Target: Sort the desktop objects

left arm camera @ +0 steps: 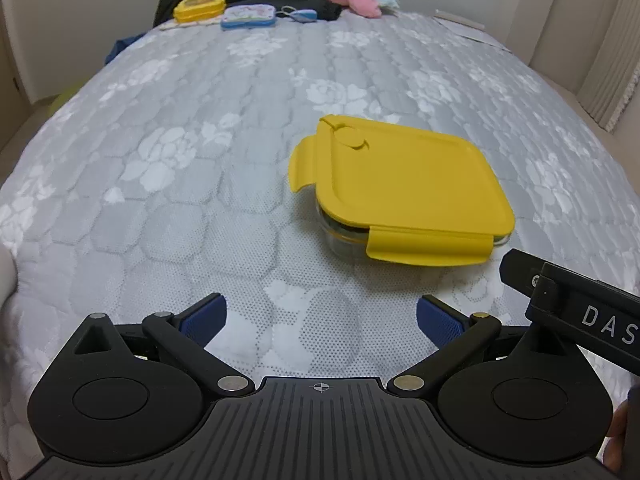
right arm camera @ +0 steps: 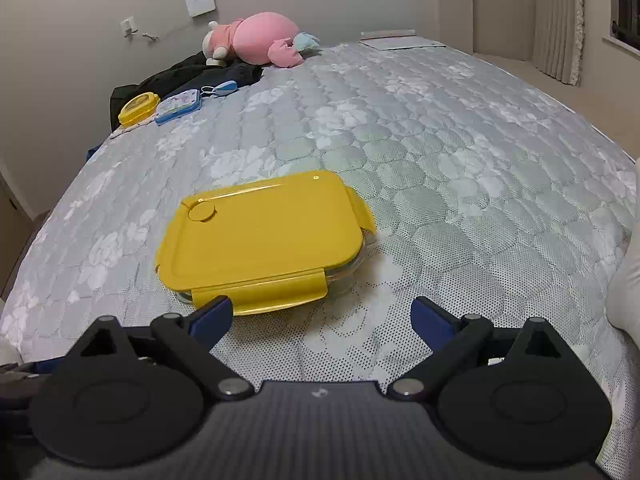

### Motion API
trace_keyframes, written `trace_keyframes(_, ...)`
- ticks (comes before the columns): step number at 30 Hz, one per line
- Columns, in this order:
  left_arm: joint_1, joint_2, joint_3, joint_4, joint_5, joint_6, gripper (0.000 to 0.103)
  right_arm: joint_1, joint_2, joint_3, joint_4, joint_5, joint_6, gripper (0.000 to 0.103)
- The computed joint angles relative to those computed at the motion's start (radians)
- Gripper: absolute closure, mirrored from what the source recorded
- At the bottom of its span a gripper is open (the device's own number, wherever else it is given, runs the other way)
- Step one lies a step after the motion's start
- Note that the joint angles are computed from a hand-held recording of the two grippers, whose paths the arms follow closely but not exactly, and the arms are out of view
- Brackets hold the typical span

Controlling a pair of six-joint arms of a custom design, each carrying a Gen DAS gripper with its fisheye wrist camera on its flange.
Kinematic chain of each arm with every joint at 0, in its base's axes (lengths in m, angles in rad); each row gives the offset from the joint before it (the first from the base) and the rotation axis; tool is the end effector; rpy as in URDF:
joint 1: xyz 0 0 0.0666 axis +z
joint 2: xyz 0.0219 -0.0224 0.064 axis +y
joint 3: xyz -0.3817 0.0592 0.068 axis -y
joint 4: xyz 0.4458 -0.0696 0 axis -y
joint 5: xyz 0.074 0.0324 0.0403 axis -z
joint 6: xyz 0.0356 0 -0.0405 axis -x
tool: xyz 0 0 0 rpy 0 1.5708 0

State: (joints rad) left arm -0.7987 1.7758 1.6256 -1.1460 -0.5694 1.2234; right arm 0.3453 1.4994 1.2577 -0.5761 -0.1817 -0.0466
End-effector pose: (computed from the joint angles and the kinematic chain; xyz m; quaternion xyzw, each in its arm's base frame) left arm 0.4564 -0.4418 0.3236 -0.2379 0.9213 0.0364 0.3055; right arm 0.5341 0.1985 0.3298 -0.1708 0.9109 0.1540 0.3427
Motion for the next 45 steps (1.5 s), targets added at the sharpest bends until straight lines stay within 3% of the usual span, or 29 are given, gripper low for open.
trace_keyframes(29,0.003,0.003,-0.006,0.021,0.049,-0.009,0.0,0.0,0.004,0.005,-0.029,-0.022,0.003,0.005)
trace_keyframes(37,-0.003,-0.03,-0.041,0.057,0.048,-0.03,0.0,-0.005,-0.013,-0.015,-0.001,-0.035,0.022,0.005)
trace_keyframes(40,-0.015,-0.075,-0.077,0.081,0.022,-0.051,0.0,-0.025,-0.033,-0.011,-0.041,-0.074,0.02,0.005)
trace_keyframes(42,-0.021,-0.083,-0.072,0.052,0.0,-0.074,0.0,-0.05,-0.033,0.021,-0.11,-0.137,0.046,0.005)
trace_keyframes(45,-0.01,-0.045,-0.008,-0.069,-0.017,-0.11,0.0,-0.068,-0.011,0.085,-0.174,-0.155,0.214,0.005)
